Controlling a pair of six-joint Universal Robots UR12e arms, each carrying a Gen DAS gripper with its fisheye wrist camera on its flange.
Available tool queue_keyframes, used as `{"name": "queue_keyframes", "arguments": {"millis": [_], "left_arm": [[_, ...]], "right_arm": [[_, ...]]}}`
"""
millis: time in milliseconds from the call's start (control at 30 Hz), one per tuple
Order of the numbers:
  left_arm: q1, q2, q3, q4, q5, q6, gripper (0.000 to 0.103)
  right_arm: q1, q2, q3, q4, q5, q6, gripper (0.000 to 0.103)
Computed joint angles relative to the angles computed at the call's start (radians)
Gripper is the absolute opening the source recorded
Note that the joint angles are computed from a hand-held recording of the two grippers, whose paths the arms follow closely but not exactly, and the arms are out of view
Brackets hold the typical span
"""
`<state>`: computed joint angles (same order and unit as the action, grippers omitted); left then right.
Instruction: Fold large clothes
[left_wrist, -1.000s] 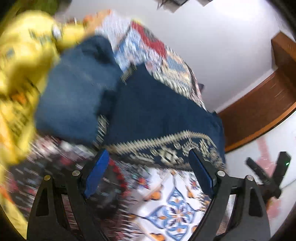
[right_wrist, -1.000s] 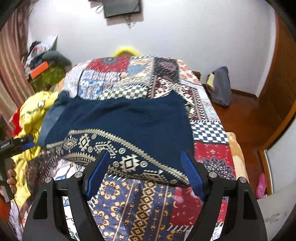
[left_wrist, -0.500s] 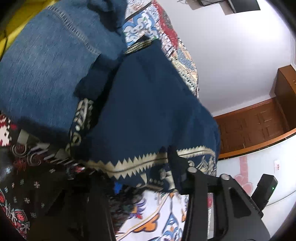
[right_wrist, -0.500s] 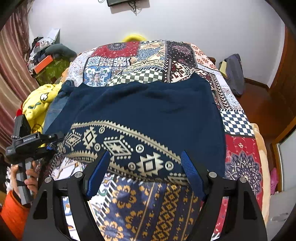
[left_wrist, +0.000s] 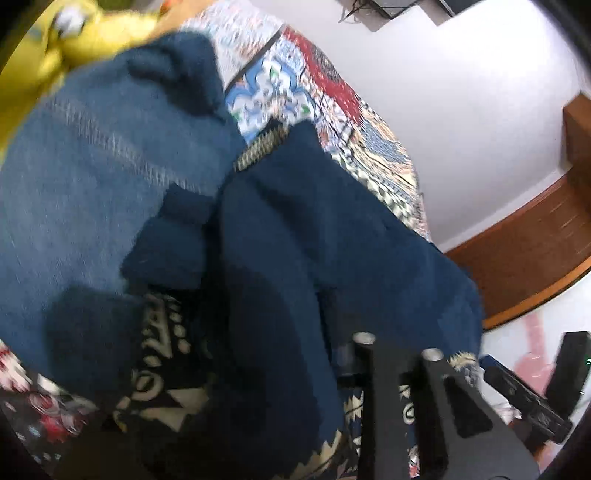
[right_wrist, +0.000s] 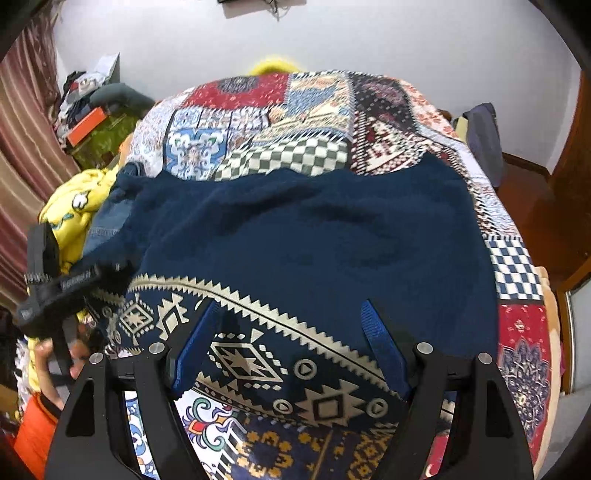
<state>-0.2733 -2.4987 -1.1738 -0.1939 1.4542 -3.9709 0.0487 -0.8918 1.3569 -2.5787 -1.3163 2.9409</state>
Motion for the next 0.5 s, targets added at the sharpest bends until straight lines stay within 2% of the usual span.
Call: {"name": "queue_keyframes", "arguments": {"millis": [67,233,433,500], "left_arm": [[-0.003,0.005,0.005,0.007,0.045,0.018,0.011],[0.006,0.043,-0.035,0.107,0.050,0.043,0.009],[-0.003,0.106,-0.075,0.178,0.142,0.116,0.009],[-0.007,0.120,-0.072,0.177,0.158,0.142,0.009]], "right_arm": [[0.004,0.000,-0.002,0.013,-0.013,-0.013,0.076],[0.008,-0.007,-0.005,0.019,0.004,-0.012,0.076],[0.036,0.022,-0.056,0.077,0.085,-0.017,0.076],[0.045,0.035,-0.069,0.112,0.108,-0.020,0.076]]}}
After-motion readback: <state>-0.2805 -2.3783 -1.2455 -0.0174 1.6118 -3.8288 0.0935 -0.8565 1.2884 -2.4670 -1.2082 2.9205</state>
